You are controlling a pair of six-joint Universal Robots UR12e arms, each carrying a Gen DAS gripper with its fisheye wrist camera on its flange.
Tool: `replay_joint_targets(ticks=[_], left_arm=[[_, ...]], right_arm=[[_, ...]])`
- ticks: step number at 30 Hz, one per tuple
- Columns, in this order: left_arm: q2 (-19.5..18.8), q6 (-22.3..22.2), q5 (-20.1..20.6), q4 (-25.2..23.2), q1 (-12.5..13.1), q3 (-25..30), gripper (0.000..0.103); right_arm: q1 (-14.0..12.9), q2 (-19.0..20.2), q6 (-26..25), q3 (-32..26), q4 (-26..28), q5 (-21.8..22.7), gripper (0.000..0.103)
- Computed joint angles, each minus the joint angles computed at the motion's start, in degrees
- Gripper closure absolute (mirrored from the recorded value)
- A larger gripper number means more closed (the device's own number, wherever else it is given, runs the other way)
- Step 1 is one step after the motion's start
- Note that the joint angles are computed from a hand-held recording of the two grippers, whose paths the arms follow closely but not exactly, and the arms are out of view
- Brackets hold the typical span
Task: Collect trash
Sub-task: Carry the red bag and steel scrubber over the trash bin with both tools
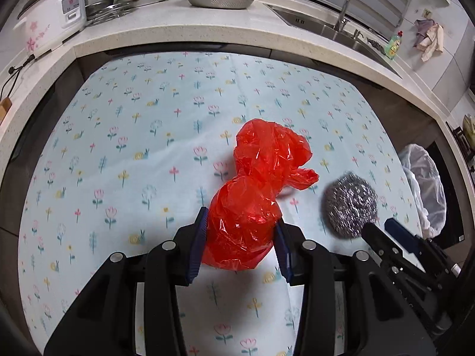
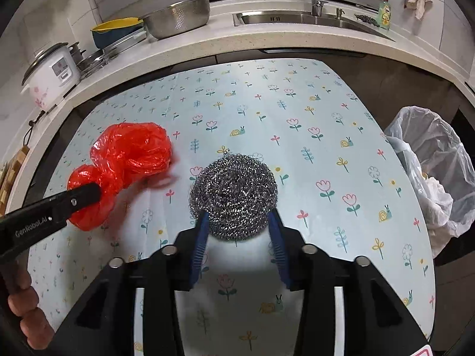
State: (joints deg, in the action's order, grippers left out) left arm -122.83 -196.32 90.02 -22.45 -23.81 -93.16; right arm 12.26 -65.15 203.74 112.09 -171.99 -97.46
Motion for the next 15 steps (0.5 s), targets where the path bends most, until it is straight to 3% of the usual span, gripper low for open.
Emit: replay_joint_targets(ticks=[6, 15], left_arm=[[0.0, 0.2, 0.4, -0.5, -0.5, -0.4, 0.063], [-1.2, -0.1, 1.8, -1.4, -0.2, 0.9, 0.063]], right_arm=[[-0.2, 0.9, 1.0, -1.0, 0.1, 0.0, 0.027], [0.3, 4.3, 1.5, -4.8, 2.4, -1.3, 0.025]])
